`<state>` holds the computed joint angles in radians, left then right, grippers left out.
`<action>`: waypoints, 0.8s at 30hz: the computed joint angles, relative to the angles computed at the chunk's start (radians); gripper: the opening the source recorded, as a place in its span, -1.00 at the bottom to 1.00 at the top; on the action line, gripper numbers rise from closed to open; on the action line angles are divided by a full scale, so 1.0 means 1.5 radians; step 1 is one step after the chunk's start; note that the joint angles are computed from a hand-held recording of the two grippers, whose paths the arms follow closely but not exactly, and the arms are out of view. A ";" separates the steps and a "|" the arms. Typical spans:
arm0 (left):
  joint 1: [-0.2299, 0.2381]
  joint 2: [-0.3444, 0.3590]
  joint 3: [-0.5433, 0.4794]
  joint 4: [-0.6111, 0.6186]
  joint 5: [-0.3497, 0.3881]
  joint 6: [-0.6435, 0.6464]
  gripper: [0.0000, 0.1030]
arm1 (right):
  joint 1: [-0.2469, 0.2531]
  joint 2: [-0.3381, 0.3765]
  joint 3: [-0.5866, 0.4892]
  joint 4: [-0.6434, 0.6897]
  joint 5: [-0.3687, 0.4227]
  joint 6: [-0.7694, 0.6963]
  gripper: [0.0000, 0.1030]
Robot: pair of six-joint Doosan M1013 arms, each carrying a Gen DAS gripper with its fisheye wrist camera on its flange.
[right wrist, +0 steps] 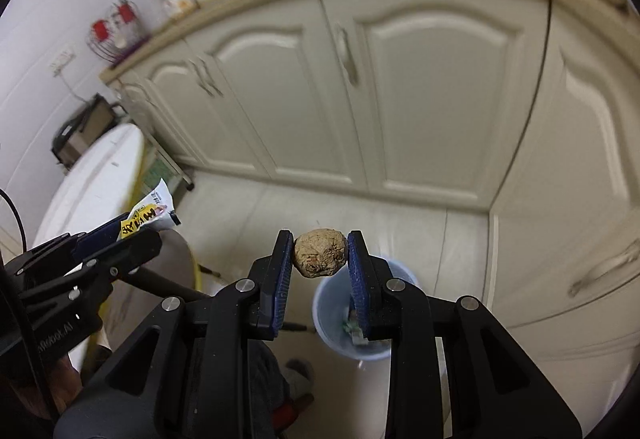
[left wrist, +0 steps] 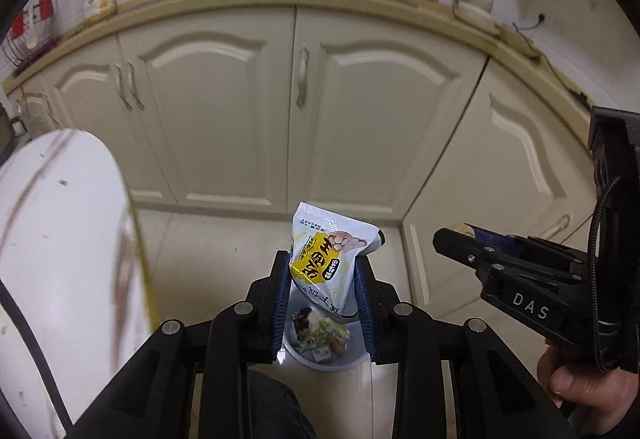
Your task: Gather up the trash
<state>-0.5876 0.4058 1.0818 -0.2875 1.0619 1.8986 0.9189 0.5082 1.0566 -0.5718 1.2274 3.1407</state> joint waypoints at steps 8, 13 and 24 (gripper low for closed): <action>-0.016 0.103 -0.109 0.017 0.094 -0.037 -0.46 | -0.031 -0.015 0.083 0.077 -0.064 0.025 -0.50; -0.024 0.159 -0.170 0.029 0.155 -0.059 -0.34 | -0.050 -0.018 0.122 0.125 -0.110 0.026 -0.49; -0.043 0.213 -0.239 0.078 0.178 -0.129 0.47 | -0.058 -0.038 0.189 0.149 -0.185 0.107 0.80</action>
<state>-0.6516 0.7253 0.7227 -0.1703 1.3282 1.7051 0.8320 0.4507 1.3400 -0.3482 0.9493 3.3016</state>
